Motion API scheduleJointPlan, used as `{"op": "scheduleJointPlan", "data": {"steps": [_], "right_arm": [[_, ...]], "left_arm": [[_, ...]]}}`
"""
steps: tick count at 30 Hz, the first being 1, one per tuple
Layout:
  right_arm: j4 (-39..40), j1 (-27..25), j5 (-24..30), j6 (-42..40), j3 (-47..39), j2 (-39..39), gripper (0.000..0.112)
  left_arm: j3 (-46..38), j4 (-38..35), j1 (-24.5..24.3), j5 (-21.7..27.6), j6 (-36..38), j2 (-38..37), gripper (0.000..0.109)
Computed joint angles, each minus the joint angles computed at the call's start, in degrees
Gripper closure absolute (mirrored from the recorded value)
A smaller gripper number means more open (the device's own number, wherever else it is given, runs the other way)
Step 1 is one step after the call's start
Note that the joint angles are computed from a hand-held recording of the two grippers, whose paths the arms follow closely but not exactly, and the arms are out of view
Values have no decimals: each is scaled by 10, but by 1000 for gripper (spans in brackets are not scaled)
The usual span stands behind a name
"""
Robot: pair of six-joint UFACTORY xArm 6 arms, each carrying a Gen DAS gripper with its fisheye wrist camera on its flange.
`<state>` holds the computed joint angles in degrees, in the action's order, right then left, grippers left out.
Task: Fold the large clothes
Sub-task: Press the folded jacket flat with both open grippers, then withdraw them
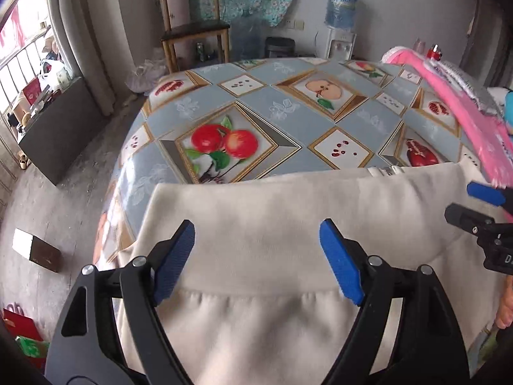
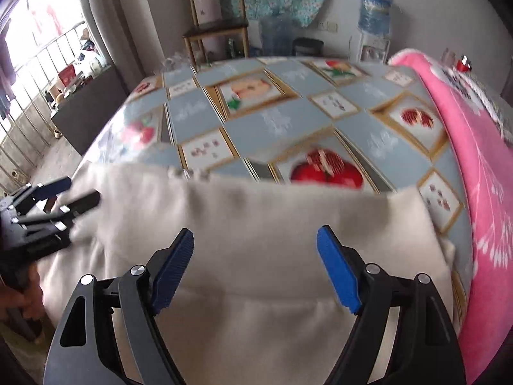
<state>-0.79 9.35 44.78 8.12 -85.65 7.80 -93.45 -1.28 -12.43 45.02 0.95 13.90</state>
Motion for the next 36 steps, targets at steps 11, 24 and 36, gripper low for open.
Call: {"op": "scheduleJointPlan", "data": {"steps": [11, 24, 36], "right_arm": [[-41, 2, 32, 40, 37, -52, 32], [-87, 32, 5, 100, 267, -266, 32], [-162, 45, 33, 189, 351, -354, 32]], "left_arm": [[89, -65, 16, 18, 71, -94, 30], [280, -84, 5, -10, 118, -259, 29], [358, -71, 1, -16, 94, -320, 28]]}}
